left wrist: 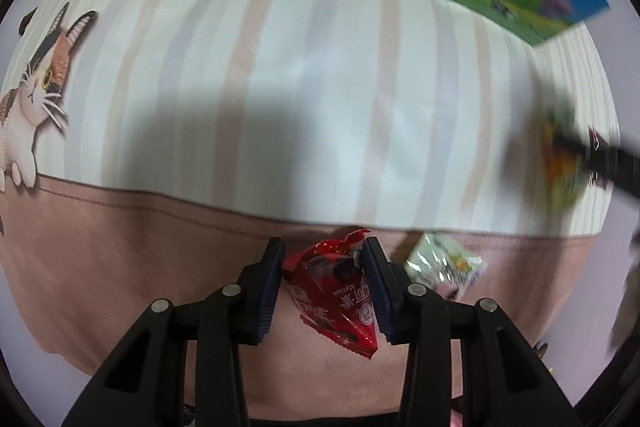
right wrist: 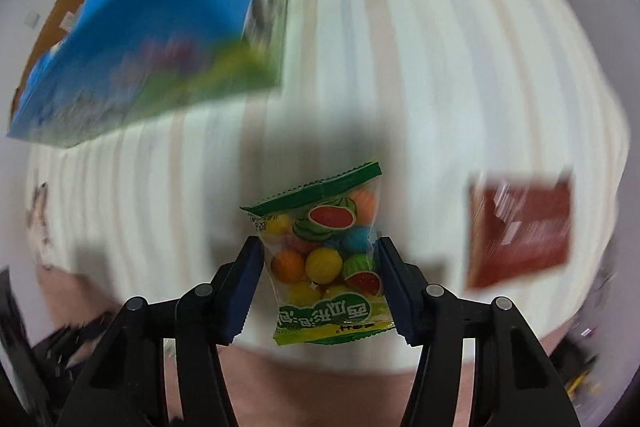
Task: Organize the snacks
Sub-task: 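Grasp the fruit candy bag with right tool while left tool grasps the small red packet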
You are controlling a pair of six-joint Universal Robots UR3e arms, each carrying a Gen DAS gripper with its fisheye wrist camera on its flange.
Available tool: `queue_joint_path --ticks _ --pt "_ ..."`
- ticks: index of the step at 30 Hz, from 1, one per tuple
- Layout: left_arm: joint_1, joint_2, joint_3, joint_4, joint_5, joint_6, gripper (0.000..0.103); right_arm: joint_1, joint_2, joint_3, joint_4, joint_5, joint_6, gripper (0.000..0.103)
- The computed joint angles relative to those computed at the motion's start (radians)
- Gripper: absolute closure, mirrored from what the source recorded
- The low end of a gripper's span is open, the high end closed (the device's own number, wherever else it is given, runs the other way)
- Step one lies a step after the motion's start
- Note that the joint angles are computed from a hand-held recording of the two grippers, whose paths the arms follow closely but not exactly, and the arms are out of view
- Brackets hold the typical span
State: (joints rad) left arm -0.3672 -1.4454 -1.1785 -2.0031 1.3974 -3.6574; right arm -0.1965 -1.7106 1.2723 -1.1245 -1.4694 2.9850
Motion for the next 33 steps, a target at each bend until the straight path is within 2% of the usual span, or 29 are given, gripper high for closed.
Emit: queue_joint_path --ticks 3,6,9,16,17,19,20,24,28,33 --pt "0.032 -0.005 0.003 0.001 0.001 0.021 0.066 -0.050 -0.120 0.105 0.066 0.074 0.001 0.043" --pt "0.074 0.018 -0.025 -0.010 -0.039 0.066 0.065 -0.076 -0.197 0.177 0.107 0.116 0.010 0.042" --pt "0.167 0.118 -0.143 -0.058 -0.121 0.144 0.059 -0.073 -0.234 0.222 0.106 0.120 0.026 0.039" --pt "0.239 0.264 -0.308 -0.105 -0.207 0.189 0.058 -0.047 -0.272 0.265 0.088 0.105 0.043 0.034" --pt "0.278 0.312 -0.344 -0.133 -0.234 0.226 0.058 -0.043 -0.275 0.268 0.086 0.104 0.047 0.034" --pt "0.436 0.394 -0.342 -0.281 -0.258 0.378 0.058 -0.032 -0.293 0.292 0.076 0.104 0.058 0.033" --pt "0.479 0.416 -0.331 -0.331 -0.272 0.420 0.058 -0.011 -0.285 0.301 0.058 0.106 0.076 0.030" --pt "0.511 0.408 -0.277 -0.382 -0.259 0.481 0.058 0.040 -0.271 0.323 0.016 0.107 0.115 0.025" --pt "0.351 0.350 -0.348 -0.219 -0.259 0.339 0.057 0.097 -0.274 0.339 -0.013 0.093 0.170 0.025" --pt "0.269 0.338 -0.426 -0.107 -0.218 0.257 0.057 0.147 -0.273 0.374 -0.068 0.088 0.229 0.025"
